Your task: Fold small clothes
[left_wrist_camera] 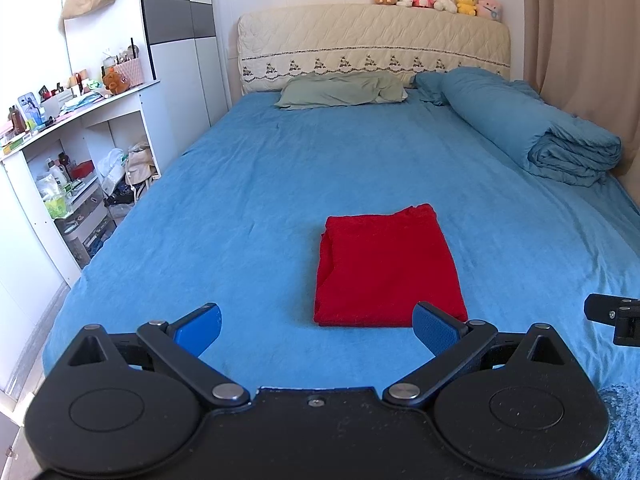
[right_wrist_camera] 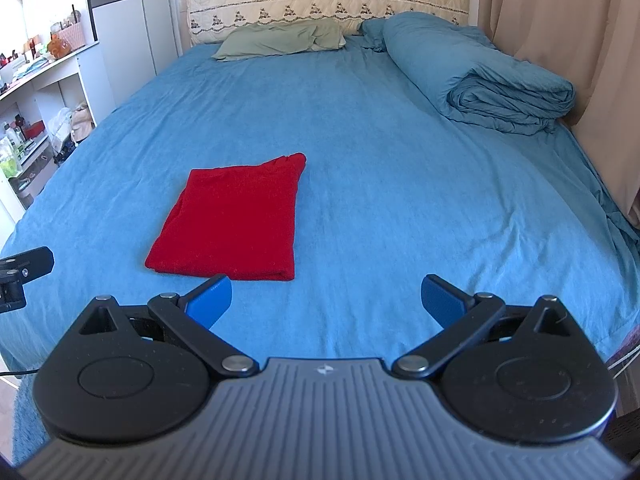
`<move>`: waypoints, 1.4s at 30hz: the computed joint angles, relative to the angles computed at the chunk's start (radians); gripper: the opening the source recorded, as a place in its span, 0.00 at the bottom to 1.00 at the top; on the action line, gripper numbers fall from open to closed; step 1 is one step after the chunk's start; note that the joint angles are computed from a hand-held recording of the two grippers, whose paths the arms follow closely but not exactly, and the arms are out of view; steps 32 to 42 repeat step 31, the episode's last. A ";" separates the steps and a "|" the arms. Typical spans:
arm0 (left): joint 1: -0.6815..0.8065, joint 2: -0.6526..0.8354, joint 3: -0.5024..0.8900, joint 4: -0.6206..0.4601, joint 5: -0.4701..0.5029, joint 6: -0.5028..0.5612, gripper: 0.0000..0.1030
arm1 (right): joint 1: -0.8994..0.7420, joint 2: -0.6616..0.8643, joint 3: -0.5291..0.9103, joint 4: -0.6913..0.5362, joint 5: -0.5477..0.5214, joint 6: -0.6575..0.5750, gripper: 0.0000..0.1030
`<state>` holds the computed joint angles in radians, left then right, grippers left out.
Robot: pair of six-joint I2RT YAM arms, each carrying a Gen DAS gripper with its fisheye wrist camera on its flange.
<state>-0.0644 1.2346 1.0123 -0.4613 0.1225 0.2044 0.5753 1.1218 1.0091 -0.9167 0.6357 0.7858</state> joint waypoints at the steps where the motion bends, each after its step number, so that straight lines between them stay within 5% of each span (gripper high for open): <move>1: -0.001 0.000 0.001 -0.001 -0.001 0.002 1.00 | -0.001 0.000 0.001 0.000 0.000 -0.001 1.00; 42: 0.010 -0.038 -0.049 0.058 0.022 0.004 1.00 | 0.021 0.009 0.012 -0.014 0.015 0.021 1.00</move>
